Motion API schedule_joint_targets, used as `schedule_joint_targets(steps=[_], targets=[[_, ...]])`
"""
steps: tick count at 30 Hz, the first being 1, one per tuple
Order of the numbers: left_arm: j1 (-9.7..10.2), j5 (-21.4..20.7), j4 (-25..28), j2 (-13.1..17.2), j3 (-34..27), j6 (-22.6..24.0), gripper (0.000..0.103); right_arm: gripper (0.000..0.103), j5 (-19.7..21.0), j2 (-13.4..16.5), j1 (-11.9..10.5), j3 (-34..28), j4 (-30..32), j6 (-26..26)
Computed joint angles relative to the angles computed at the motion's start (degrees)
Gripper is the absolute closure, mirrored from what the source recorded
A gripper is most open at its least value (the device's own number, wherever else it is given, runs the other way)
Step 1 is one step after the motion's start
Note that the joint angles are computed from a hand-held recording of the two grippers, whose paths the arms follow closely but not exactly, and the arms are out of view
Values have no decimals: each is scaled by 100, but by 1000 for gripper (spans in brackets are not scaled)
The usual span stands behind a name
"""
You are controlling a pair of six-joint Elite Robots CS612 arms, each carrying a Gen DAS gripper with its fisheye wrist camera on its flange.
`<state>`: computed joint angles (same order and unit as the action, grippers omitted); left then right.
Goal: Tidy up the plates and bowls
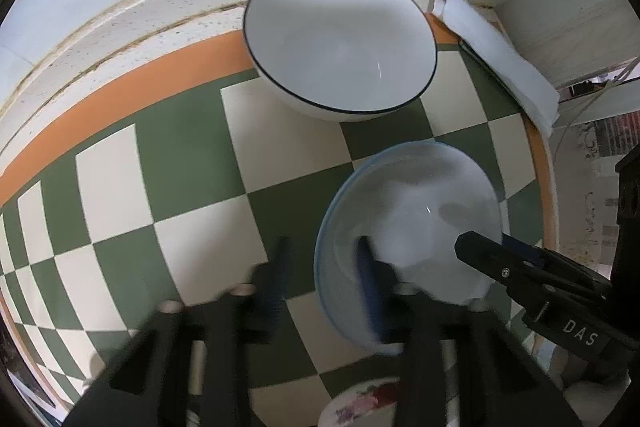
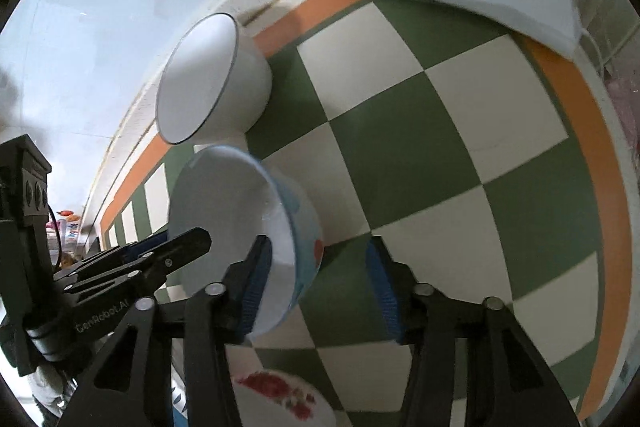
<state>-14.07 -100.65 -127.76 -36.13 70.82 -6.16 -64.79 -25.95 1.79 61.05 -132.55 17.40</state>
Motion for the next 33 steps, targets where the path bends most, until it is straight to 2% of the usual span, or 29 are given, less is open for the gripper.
schedule_joint_targets(steps=[3, 7, 15, 28, 33], targets=[[-14, -50, 37, 57, -48, 41, 90, 89, 119, 38, 7, -19, -61, 52], [-27, -30, 8, 36, -10, 4, 90, 90, -272, 23, 100, -80, 5, -60], [-16, -48, -127, -197, 230, 28, 90, 90, -319, -149, 130, 62, -65, -121], [-63, -2, -688, -1145, 1372, 232, 90, 90, -317, -1122, 190, 1368, -743, -180], [-87, -11, -841, -1395, 1768, 209, 90, 90, -310, -1525, 214, 1972, -921, -230]])
